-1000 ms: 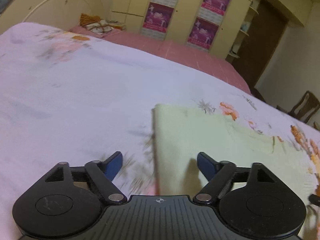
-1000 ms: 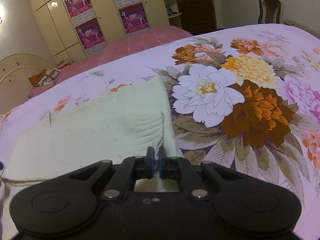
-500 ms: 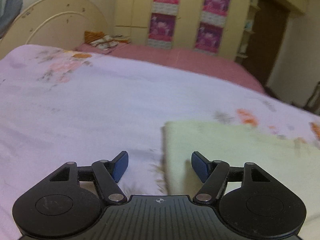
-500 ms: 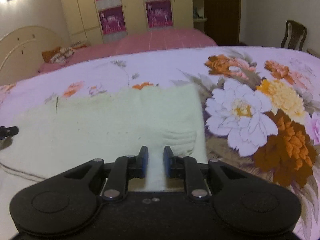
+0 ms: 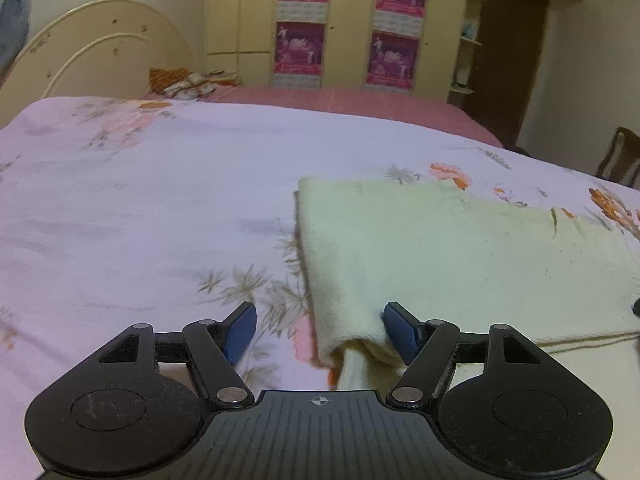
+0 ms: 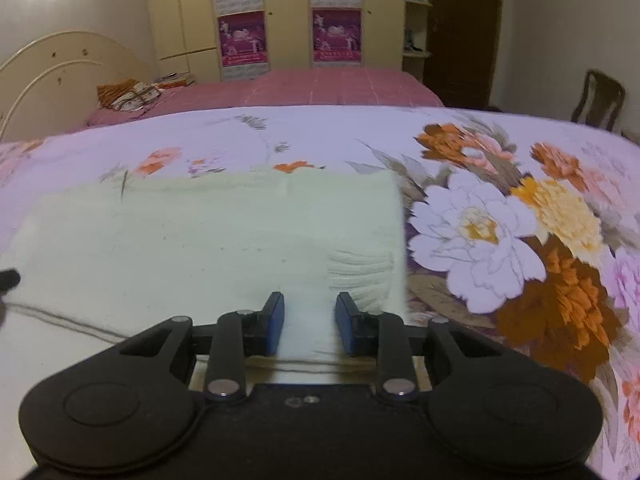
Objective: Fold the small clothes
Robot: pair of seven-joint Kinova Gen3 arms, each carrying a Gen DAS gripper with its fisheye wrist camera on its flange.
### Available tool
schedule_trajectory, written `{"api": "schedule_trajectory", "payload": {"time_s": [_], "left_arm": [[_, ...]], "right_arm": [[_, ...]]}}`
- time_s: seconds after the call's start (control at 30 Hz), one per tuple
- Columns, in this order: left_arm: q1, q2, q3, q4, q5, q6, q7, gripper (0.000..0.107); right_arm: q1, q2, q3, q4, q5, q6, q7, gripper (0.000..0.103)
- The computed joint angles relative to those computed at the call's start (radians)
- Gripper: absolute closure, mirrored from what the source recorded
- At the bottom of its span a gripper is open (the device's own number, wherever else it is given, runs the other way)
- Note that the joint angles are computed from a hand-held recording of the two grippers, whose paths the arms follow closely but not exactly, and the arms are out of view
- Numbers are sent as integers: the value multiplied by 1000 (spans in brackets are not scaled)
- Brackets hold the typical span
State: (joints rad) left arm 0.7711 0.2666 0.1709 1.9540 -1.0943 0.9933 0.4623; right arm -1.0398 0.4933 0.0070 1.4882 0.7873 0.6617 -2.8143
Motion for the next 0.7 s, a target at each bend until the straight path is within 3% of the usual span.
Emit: {"api": "schedule_trajectory", "payload": {"time_s": [0.17,0.43,0.53,0.7], "left_arm": [[60,-10,39,-45,-3,57,-18,37],[81,44,43,-129,113,-28,-132,37],[138,66,19,-134,99,21,-133,37],[157,49,16,-141,156,82,-149,37]], "right_arm": [[-17,-51,-23,41,1,-37,-33,73],[-29,-44,-89,11,-95,-43,84,71],[-41,-27,-99,-4,-114,4,153,65],[-95,-86,-36,108,-22,40,42,64]]}}
